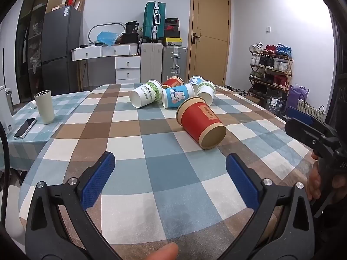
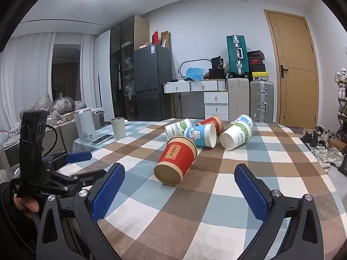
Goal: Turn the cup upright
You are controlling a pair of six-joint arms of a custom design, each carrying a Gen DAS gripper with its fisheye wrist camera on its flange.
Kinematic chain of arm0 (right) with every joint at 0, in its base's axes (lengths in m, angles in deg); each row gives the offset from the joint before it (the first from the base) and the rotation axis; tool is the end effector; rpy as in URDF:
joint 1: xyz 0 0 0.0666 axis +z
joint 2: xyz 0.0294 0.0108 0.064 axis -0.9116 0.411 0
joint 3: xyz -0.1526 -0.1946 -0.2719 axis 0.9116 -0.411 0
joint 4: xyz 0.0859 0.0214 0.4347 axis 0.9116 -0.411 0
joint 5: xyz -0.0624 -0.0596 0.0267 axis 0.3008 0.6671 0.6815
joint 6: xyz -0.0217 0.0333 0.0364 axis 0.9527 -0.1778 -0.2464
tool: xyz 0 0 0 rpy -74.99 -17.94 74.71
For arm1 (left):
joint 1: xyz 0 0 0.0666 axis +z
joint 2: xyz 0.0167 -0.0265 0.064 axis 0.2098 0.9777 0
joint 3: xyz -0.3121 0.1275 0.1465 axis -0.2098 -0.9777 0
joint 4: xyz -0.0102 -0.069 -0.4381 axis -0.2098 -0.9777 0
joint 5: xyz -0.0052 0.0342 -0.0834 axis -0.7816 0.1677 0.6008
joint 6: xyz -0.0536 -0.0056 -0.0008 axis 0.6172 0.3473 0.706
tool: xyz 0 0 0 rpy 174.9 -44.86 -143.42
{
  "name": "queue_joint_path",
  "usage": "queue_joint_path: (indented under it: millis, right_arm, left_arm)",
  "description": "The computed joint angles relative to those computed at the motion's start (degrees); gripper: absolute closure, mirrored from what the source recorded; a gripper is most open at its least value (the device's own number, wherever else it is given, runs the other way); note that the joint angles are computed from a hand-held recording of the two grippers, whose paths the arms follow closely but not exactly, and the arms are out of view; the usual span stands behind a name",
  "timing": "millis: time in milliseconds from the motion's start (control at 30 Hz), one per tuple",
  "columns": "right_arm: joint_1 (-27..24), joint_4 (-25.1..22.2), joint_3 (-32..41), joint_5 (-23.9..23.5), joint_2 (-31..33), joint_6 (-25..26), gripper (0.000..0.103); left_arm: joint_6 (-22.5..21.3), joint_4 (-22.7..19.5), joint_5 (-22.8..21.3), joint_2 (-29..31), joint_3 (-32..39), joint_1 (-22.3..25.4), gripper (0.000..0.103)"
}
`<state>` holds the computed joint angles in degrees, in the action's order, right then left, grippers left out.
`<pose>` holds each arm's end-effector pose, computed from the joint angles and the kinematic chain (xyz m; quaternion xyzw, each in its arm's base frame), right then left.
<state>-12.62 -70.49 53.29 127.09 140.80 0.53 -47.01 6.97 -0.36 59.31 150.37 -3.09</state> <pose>0.3587 0.4278 0.4175 0.0716 0.7815 -0.0103 0.6197 0.4865 -0.1498 0.4522 0.3004 0.7898 -0.2280 0.4837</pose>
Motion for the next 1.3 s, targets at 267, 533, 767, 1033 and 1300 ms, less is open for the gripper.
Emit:
queue_joint_path:
  millis: [267, 533, 767, 1033, 1300]
  right_arm:
    - [0.1, -0.9, 0.0, 0.0, -0.3, -0.8, 0.000]
    - [0.0, -1.4, 0.0, 0.0, -0.4, -1.2, 0.000]
    - [-0.2, -1.2, -0.2, 0.0, -0.9, -0.9, 0.000]
    - [0.1, -1.2, 0.2, 0.6, -0.8, -1.0, 0.000]
    - [0.0, -1.0, 0.1, 0.7, -0.7, -1.0, 0.000]
  left_arm:
    - [-0.1, 0.0, 0.0, 0.0, 0.0, 0.0, 0.001]
    - [-0.1, -0.1, -0.1, 0.0, 0.0, 0.0, 0.001]
    - [-0.1, -0.2, 0.0, 0.0, 0.1, 0.0, 0.001]
    - [-0.1, -0.2, 0.0, 0.0, 0.0, 0.0, 0.001]
    - [0.0, -0.3, 0.0, 0.0, 0.1, 0.0, 0.001]
